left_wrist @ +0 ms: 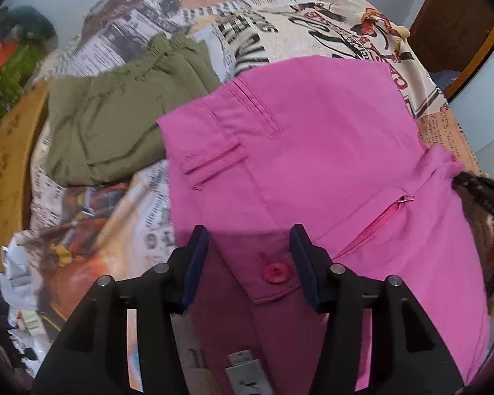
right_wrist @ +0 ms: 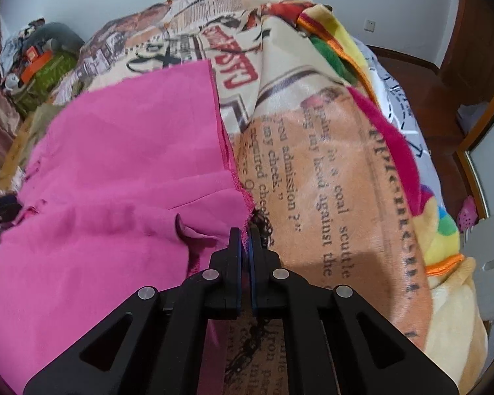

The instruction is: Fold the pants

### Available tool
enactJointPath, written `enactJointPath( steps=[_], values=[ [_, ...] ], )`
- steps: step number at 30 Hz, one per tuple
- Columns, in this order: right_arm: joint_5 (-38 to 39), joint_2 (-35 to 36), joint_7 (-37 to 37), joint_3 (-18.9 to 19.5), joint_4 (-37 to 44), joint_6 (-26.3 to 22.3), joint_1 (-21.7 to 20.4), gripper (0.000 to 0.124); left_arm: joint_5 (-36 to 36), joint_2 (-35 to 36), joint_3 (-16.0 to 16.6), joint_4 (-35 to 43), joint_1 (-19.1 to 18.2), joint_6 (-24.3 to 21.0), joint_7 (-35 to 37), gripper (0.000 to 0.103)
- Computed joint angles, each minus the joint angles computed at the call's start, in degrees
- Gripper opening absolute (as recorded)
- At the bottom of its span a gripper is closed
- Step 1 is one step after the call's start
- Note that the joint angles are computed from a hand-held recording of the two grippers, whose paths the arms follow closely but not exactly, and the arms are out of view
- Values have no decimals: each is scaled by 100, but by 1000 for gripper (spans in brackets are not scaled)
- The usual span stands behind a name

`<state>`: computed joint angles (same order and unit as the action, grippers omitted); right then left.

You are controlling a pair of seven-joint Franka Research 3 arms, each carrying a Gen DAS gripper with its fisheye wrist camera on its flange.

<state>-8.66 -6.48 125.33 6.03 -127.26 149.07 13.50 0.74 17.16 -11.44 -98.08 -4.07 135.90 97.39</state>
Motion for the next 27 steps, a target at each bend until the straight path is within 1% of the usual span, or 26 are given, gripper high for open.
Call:
enactJointPath(
  steps=[1, 3, 5, 6, 7, 8, 11, 12, 15, 17, 19, 21, 25, 27],
  values=[
    [-20, -54, 41, -2, -4, 4, -10, 7, 63, -39, 18, -47, -9, 89, -8, 53],
    [-158, -190, 185, 15, -37, 14, -70, 19, 75, -140, 42, -128, 40, 272, 38, 55],
    [-265, -313, 269, 39, -45, 27, -134, 29, -123, -180, 36, -103, 154, 342, 129, 61],
    [-382, -375, 345, 69, -41, 53, -181, 31, -195, -189, 42, -79, 199, 386, 165, 66],
    [-486, -407, 406, 102, -18, 83, -223, 32, -214, -195, 58, -60, 222, 452, 167, 71],
    [-547, -424, 421, 120, 17, 101, -250, 33, -168, -180, 93, -7, 230, 523, 142, 72],
    [-752, -373, 523, 176, 198, 221, -323, 37, -14, -91, 154, 218, 236, 552, 56, 74],
    [-814, -319, 553, 184, 284, 270, -339, 39, 4, -38, 155, 320, 241, 543, 33, 76],
    [-905, -87, 559, 160, 592, 334, -324, 40, -6, 134, 128, 611, 278, 551, 66, 82],
    [-884, 87, 474, 106, 791, 360, -268, 40, 53, 244, 129, 764, 269, 575, 43, 83],
    [-825, 292, 333, 43, 1011, 393, -192, 41, 73, 398, 113, 971, 266, 504, 44, 85],
    [-863, 467, 301, -15, 1195, 374, -117, 45, 135, 601, 111, 1219, 232, 365, 13, 85],
    [-684, 834, 61, -172, 1513, 450, 26, 46, 273, 918, 116, 1545, 166, 186, -57, 85],
    [-503, 1038, -55, -248, 1669, 467, 85, 46, 304, 1149, 111, 1796, 141, 14, -78, 85]
  ],
)
